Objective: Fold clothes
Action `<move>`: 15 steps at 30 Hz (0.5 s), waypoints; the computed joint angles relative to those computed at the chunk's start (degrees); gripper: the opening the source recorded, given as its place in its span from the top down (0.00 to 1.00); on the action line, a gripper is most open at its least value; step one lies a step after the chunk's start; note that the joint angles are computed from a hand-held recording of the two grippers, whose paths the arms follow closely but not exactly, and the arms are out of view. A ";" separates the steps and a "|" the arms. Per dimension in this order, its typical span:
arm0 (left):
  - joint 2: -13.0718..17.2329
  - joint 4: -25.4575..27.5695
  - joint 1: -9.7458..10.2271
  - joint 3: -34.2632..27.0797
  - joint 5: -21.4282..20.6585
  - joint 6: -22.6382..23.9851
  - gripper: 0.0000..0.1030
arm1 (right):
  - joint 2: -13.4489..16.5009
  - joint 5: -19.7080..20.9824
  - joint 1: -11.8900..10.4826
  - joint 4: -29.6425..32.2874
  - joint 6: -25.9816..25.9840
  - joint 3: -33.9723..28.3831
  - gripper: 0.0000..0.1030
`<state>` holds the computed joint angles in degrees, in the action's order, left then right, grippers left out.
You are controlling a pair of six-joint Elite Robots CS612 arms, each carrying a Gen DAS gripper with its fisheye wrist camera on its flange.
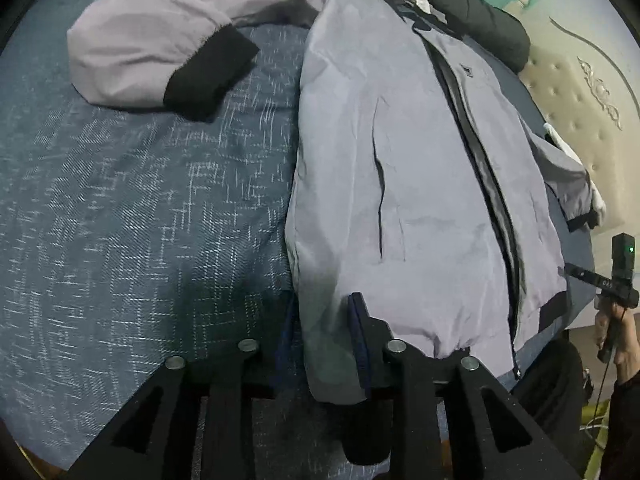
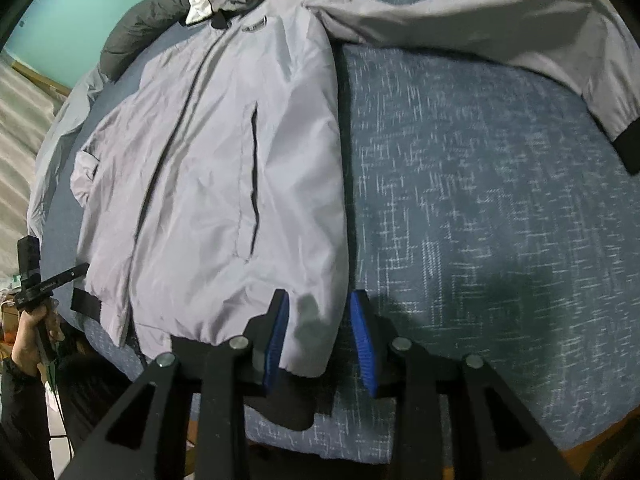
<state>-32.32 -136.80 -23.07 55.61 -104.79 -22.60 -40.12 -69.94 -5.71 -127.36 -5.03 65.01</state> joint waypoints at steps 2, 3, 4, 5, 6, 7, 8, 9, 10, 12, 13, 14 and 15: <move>0.05 -0.22 -0.12 0.09 0.16 0.39 0.93 | 0.41 0.13 0.02 0.54 -0.01 -0.32 0.69; 0.01 -0.35 -0.16 0.17 0.29 0.50 0.94 | 0.46 0.11 0.03 0.61 -0.27 -0.31 0.69; -0.13 -0.51 -0.16 0.31 0.46 0.48 0.95 | 0.51 0.08 0.04 0.67 -0.53 -0.29 0.69; -0.25 -0.59 -0.18 0.43 0.69 0.50 0.95 | 0.55 0.06 0.04 0.73 -0.81 -0.26 0.69; -0.34 -0.55 -0.21 0.51 0.99 0.58 0.96 | 0.54 0.10 0.01 0.74 -1.18 -0.13 0.69; -0.43 -0.51 -0.24 0.58 1.28 0.66 0.96 | 0.50 0.56 -0.06 0.70 -1.64 0.12 0.73; -0.52 -0.47 -0.26 0.65 1.58 0.74 0.96 | 0.44 0.91 -0.12 0.61 -2.05 0.38 0.78; -0.76 -0.58 -0.31 1.01 1.86 0.72 0.96 | 0.32 0.67 -0.12 0.19 -2.19 0.74 0.86; -1.10 -0.86 -0.36 1.63 2.07 0.54 0.96 | 0.20 0.46 -0.12 -0.26 -2.27 1.11 0.90; -1.17 -1.13 -0.28 2.03 2.23 0.35 0.96 | 0.00 0.86 -0.32 -1.05 -1.65 1.83 0.92; -0.77 -1.05 0.00 1.68 2.13 0.50 0.96 | -0.07 1.18 -0.42 -1.27 -1.29 2.12 0.92; -0.61 -0.94 0.14 1.53 1.93 0.44 0.96 | -0.13 1.52 -0.54 -1.46 -0.95 2.40 0.92; -0.65 -0.91 0.21 1.54 1.80 0.12 0.96 | -0.19 2.06 -0.69 -1.50 -0.79 2.61 0.92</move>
<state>-32.97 -137.71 -22.87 57.14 -102.98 -22.47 -40.32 -67.88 -6.40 -128.86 -5.82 67.62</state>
